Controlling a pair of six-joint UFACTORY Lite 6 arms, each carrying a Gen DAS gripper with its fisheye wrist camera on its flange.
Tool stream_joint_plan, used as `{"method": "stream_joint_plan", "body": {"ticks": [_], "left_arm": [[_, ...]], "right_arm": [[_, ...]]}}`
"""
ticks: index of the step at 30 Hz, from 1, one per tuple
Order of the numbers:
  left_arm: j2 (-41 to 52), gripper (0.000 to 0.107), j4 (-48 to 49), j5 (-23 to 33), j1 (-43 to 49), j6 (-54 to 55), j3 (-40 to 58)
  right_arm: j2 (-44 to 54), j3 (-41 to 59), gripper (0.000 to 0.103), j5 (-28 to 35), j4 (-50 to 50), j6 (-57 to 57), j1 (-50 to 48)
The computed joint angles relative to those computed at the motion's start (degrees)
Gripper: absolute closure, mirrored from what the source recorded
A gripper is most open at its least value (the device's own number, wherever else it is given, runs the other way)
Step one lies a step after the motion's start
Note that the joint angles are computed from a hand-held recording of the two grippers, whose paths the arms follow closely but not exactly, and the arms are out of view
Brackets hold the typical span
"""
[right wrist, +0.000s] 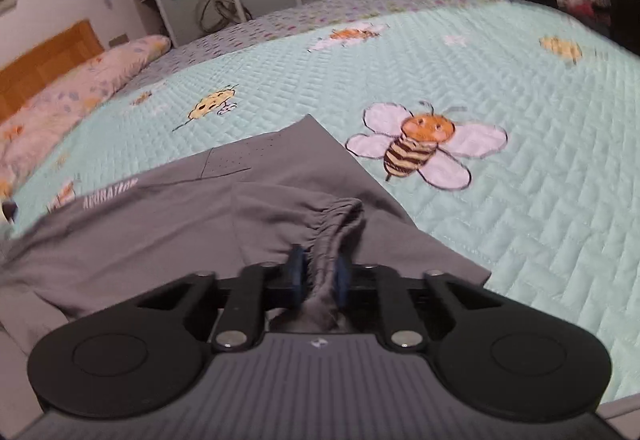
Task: Fold clothes
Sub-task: 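Grasp the other leg cuff with the right gripper, pull straight, release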
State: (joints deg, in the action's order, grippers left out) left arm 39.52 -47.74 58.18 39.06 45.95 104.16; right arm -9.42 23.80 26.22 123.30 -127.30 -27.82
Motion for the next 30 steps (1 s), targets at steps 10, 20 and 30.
{"method": "stream_joint_plan", "body": {"ticks": [10,20,30], "left_arm": [[0.58,0.020,2.35,-0.78,-0.82,-2.19,2.42],[-2.08,0.020,6.67,-4.21,-4.34,-2.47,-0.68],[-0.48,0.019,8.67,-5.41,-5.37,-5.02,1.77]], "right_arm": [[10.52,22.09,0.091,4.58,-14.98,13.40,-15.69],[43.39,57.37,0.091,3.48,-39.65,41.83,-23.86],[50.43,61.58,0.083,12.43,-42.50,49.95,-30.60]]}}
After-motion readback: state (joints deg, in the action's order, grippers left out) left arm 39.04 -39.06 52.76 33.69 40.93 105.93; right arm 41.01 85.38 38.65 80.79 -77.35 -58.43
